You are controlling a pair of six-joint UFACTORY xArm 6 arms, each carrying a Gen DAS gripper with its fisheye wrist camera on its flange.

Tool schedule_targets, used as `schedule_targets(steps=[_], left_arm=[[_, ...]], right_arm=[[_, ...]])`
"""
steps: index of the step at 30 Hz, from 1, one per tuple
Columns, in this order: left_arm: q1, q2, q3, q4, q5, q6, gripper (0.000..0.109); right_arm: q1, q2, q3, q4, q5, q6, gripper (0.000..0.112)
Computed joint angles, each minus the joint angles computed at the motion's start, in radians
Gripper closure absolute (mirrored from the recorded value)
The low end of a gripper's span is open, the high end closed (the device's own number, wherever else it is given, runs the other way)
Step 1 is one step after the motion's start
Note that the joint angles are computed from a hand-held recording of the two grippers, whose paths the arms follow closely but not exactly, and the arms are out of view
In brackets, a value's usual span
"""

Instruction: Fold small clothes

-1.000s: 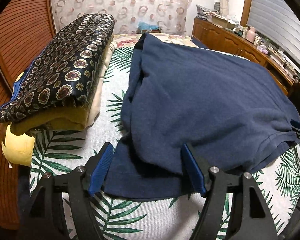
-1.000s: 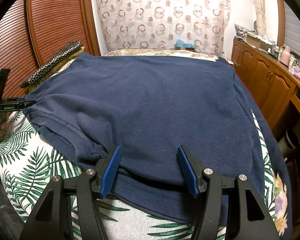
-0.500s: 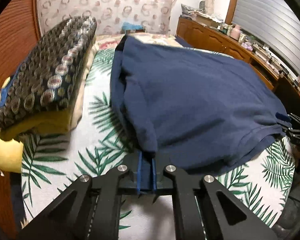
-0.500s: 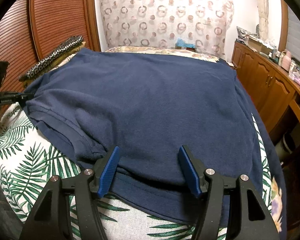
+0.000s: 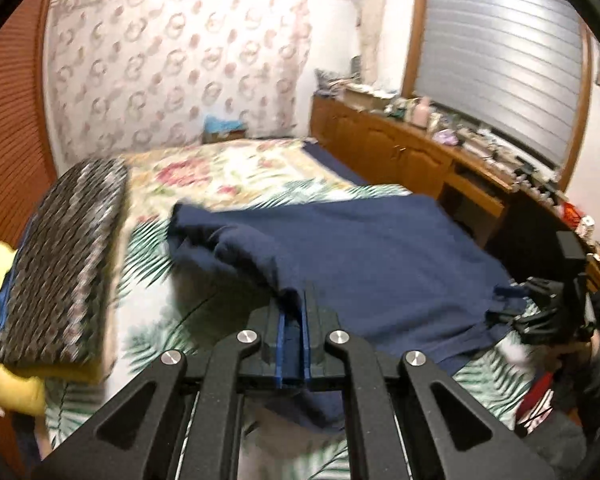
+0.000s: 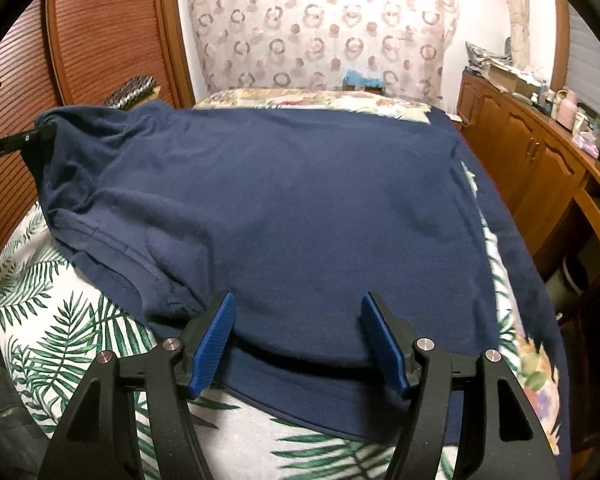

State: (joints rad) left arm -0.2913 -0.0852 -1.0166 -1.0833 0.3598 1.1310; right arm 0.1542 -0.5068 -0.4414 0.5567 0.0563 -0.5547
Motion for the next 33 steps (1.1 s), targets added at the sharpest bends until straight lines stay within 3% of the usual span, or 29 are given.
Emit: schedule_targets(steps=[5, 10, 19, 22, 24, 27, 33], left_arm=[[-0.064, 0.034, -0.090, -0.013, 0.036, 0.024, 0.102], [-0.132, 0.063, -0.159, 0.009, 0.060, 0.021, 0.102], [-0.206, 0.086, -0.245, 0.060, 0.160, -0.015, 0.102], [-0.241, 0.122, -0.280, 0.170, 0.172, -0.097, 0.101], [-0.252, 0.149, -0.286, 0.243, 0.169, -0.152, 0.088], [-0.252, 0.153, -0.260, 0.217, 0.165, -0.123, 0.063], [-0.243, 0.163, -0.215, 0.254, 0.102, -0.150, 0.041]], right_arm=[[0.004, -0.059, 0.018, 0.147, -0.002, -0.145, 0.045], [-0.001, -0.126, 0.090, -0.032, -0.051, 0.020, 0.045], [-0.010, -0.187, 0.137, 0.017, -0.076, -0.004, 0.045], [-0.006, -0.199, 0.148, 0.051, -0.081, -0.020, 0.045], [-0.002, -0.185, 0.149, 0.037, -0.093, 0.000, 0.045], [-0.003, -0.171, 0.149, 0.002, -0.098, 0.037, 0.045], [0.003, -0.121, 0.101, 0.005, -0.084, 0.037, 0.045]])
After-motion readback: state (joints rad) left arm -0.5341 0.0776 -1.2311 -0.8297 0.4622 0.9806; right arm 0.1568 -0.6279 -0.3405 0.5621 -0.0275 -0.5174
